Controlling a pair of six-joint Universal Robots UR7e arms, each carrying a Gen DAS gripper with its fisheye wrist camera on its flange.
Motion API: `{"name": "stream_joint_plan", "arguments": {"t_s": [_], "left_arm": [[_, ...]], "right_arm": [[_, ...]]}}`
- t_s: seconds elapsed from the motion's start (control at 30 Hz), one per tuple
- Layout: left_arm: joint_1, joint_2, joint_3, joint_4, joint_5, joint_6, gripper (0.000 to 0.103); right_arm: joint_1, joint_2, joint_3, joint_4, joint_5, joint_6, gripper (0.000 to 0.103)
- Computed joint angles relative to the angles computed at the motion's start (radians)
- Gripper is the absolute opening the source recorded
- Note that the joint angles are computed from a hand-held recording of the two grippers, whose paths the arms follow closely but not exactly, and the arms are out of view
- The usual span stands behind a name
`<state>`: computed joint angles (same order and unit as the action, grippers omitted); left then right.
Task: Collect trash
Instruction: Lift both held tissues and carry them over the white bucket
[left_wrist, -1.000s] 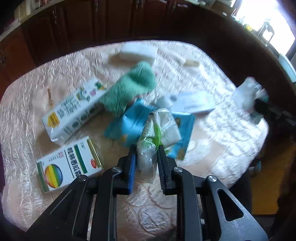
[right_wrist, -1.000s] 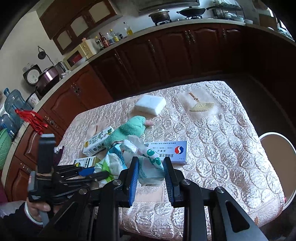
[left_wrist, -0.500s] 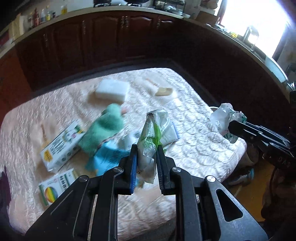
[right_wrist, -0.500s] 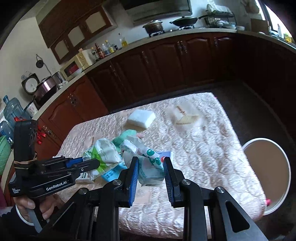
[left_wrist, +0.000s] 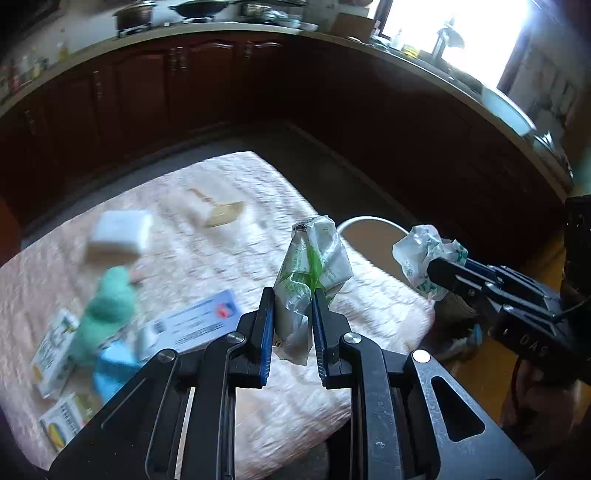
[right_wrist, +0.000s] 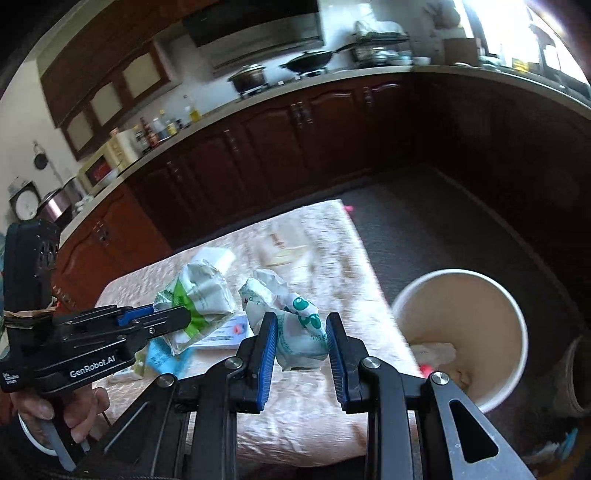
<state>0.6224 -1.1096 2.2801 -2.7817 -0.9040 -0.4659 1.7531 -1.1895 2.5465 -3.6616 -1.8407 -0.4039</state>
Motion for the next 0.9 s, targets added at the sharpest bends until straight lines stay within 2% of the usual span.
{"name": "stream_joint_plan", "arguments": {"t_s": [0.3,0.5,0.9], "left_arm": [[0.025,0.194,-0.164,-0.033,-0.102,0.074,0.016],[0.032,0.31,-0.264,-0.033,-0.127,0.099,0.016],[0.056,0.437,-0.374,-0.027,-0.14,0.109,0.017]], "right_arm": [[-0.137,-0.113,0.038,-0.011,-0.023,0.002,0.025],[-0.237,-0.169,0.042,0.01,-0.028,0.023,0.025],[-0.305,-0.148,0.017,0.014,-0.041,0.014,0.025]]}}
